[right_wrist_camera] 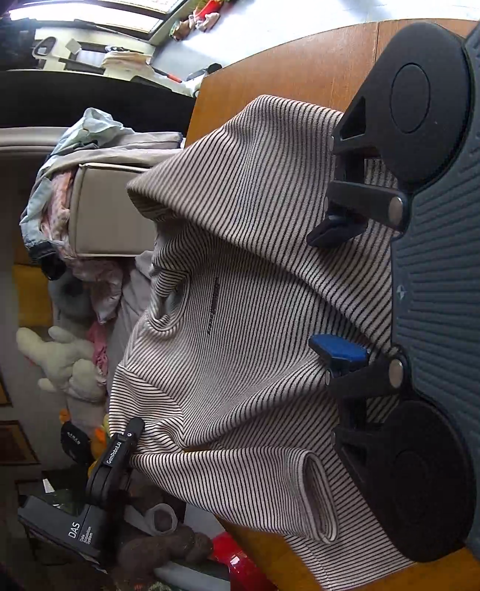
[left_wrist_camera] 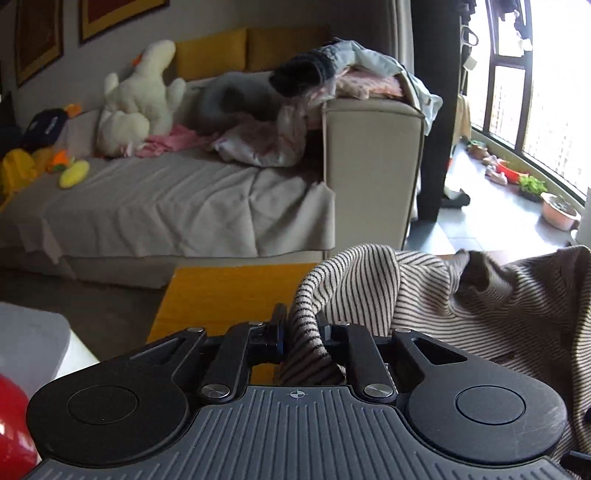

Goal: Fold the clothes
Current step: 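Lift and shake the shirt with both grippers, then lay it flat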

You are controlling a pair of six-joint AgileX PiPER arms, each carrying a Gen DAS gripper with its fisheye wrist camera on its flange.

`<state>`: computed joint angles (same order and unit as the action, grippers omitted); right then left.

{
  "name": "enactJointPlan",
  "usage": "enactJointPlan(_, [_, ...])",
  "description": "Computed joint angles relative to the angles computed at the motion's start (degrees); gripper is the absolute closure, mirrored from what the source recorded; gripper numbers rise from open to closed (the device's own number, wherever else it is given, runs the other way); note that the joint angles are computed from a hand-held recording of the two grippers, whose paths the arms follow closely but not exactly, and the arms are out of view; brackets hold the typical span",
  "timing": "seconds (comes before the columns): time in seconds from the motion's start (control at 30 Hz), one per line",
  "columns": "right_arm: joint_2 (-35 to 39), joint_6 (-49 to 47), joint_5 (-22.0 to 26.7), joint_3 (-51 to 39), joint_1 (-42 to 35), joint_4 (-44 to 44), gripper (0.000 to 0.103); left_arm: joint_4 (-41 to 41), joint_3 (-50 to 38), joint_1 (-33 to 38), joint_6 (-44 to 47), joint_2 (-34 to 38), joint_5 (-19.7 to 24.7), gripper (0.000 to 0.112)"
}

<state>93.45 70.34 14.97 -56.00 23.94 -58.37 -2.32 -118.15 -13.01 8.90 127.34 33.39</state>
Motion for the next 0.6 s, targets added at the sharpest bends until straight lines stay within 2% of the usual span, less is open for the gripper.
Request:
enactJointPlan(0.07, [-1.7, 0.9, 2.3, 1.7, 1.6, -0.9, 0.048, 0.1, -0.7, 0.5, 1.0, 0.8, 1.7, 0.092])
enactJointPlan(0.13, [-3.4, 1.5, 4.6, 3.3, 3.2, -1.4, 0.048, -2.0, 2.3, 1.6, 4.0, -0.6, 2.8, 0.092])
enactJointPlan(0.2, [-6.7, 1.2, 7.9, 6.0, 5.6, 0.3, 0.048, -8.4, 8.9, 3.5, 11.5, -4.2, 2.2, 0.083])
enactJointPlan(0.27, [-11.8, -3.9, 10.2, 8.3, 6.5, 8.1, 0.048, -16.3, 15.1, 5.8, 19.8, -8.1, 1.9, 0.073])
enactJointPlan(0.33, [-18.8, -10.2, 11.9, 10.5, 6.9, 14.5, 0.047, -24.7, 18.9, 8.3, 26.8, -11.2, 4.0, 0.069])
enactJointPlan(0.37, [-22.3, -13.5, 15.6, 10.8, 8.9, 14.8, 0.044, -28.6, 20.8, 9.1, 29.8, -12.9, 4.4, 0.067])
enactJointPlan(0.47, [-27.0, -26.1, 30.0, 7.6, 16.6, 16.7, 0.038, -39.0, 27.2, 10.5, 37.9, -18.3, 4.0, 0.046])
enactJointPlan(0.53, [-27.4, -31.9, 34.5, 6.1, 19.2, 21.9, 0.038, -44.7, 30.3, 10.7, 42.0, -21.1, 4.8, 0.041])
enactJointPlan(0.6, [-25.5, -33.1, 36.9, 6.5, 22.1, 23.7, 0.038, -49.5, 33.5, 10.4, 45.8, -23.3, 6.3, 0.036])
